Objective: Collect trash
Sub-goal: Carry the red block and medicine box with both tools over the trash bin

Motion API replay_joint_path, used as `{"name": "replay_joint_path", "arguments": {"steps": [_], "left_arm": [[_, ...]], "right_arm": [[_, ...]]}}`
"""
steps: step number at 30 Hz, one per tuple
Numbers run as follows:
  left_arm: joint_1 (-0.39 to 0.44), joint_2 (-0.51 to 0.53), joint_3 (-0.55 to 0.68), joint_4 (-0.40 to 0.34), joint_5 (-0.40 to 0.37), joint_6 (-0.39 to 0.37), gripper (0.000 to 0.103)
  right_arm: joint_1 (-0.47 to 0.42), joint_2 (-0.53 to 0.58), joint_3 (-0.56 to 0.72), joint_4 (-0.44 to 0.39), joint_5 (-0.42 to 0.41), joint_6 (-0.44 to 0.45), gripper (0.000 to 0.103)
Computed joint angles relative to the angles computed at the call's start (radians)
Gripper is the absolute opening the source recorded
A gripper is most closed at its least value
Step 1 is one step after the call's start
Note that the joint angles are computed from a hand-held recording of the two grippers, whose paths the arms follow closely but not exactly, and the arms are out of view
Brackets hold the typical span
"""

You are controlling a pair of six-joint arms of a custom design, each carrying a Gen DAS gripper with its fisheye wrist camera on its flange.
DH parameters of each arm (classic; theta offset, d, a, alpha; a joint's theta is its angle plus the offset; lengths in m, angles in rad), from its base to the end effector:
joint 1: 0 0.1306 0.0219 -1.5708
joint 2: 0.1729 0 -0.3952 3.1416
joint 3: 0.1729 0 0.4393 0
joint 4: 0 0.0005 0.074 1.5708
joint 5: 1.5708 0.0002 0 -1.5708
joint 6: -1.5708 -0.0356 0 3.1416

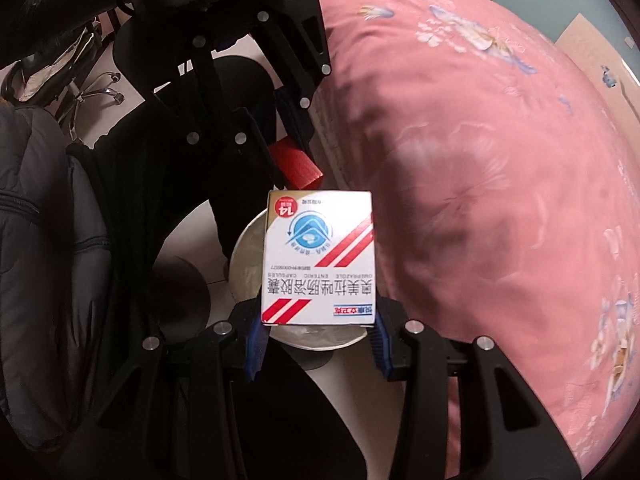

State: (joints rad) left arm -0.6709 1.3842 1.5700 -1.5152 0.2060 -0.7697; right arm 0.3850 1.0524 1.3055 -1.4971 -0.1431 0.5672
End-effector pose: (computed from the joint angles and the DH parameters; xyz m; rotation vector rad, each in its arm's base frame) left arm 0.3665 -0.3008 0.5012 1.9254 2.1392 -0.2799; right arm 0.3210 0.1350 0.5089 -1.3124 2.4729 0.1578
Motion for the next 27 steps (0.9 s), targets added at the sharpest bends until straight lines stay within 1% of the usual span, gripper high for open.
{"name": "replay_joint_path", "arguments": {"steps": [3,14,27], "left_arm": [[0.0,-0.011,-0.026,0.006,-0.001,0.0,0.023],[-0.008,0.0,-0.08,0.036,0.0,0.047,0.022],[-0.012,0.053,-0.087,0.058,-0.017,0.124,0.023]], "right_arm": [[0.009,-0.002,-0.022,0.007,0.003,-0.011,0.043],[0.016,0.01,-0.077,0.024,-0.026,-0.037,0.043],[-0.01,0.044,-0.107,0.031,-0.059,-0.035,0.043]]}}
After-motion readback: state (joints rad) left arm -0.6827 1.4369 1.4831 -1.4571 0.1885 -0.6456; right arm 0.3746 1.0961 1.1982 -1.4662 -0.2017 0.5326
